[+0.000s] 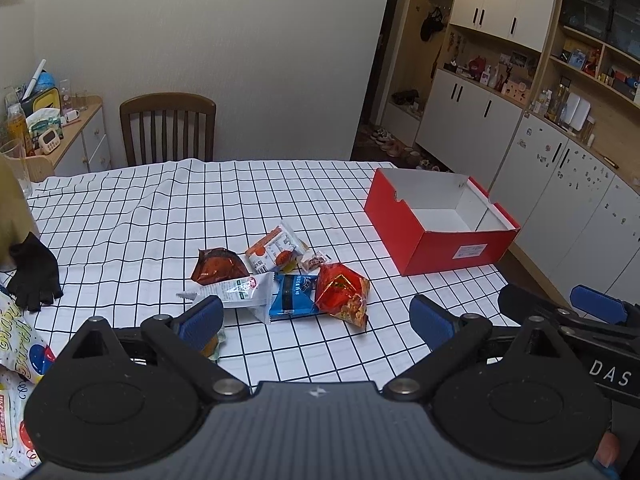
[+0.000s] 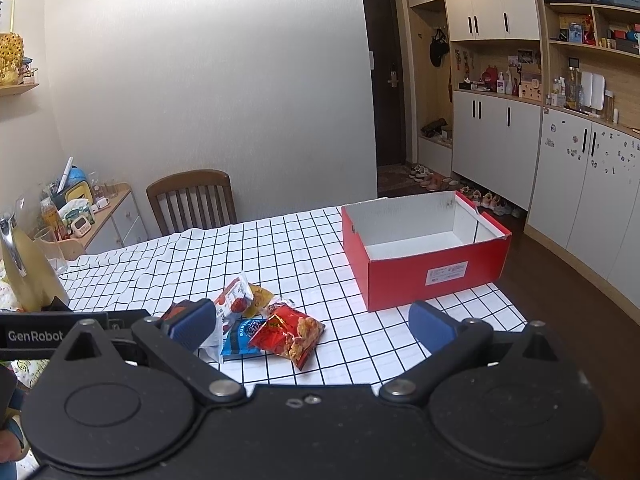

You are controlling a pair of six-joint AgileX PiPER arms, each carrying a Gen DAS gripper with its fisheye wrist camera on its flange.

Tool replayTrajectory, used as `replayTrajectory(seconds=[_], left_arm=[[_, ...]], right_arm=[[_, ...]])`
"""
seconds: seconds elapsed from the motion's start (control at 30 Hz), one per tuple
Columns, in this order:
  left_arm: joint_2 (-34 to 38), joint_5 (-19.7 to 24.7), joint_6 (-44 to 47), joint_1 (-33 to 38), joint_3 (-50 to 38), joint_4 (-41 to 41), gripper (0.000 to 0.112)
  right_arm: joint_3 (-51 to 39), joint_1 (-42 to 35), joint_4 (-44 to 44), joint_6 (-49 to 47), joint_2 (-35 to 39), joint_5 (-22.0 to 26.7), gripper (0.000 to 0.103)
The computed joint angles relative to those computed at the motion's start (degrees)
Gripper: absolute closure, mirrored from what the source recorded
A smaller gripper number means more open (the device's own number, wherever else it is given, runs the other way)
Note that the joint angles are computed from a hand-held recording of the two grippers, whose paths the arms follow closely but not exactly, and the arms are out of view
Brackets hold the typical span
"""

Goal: Organize snacks

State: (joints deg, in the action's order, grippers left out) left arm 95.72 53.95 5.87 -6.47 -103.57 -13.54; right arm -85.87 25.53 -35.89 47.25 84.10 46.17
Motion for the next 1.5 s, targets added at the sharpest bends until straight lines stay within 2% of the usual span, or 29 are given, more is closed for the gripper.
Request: replayTrajectory(seconds=[1.17,1.5], left_arm=[[2.8,0.3,1.0,0.8,-3.5,-1.0,0.012],[5.6,1.5,0.1,1.5,-5.4,-1.6,0.012]], right_arm=[[-2.0,0.8,-1.7,1.7,1.9,0.4,0.000],[-5.3,-1.2,2.4,-2.1,5.0,0.0,0.000]])
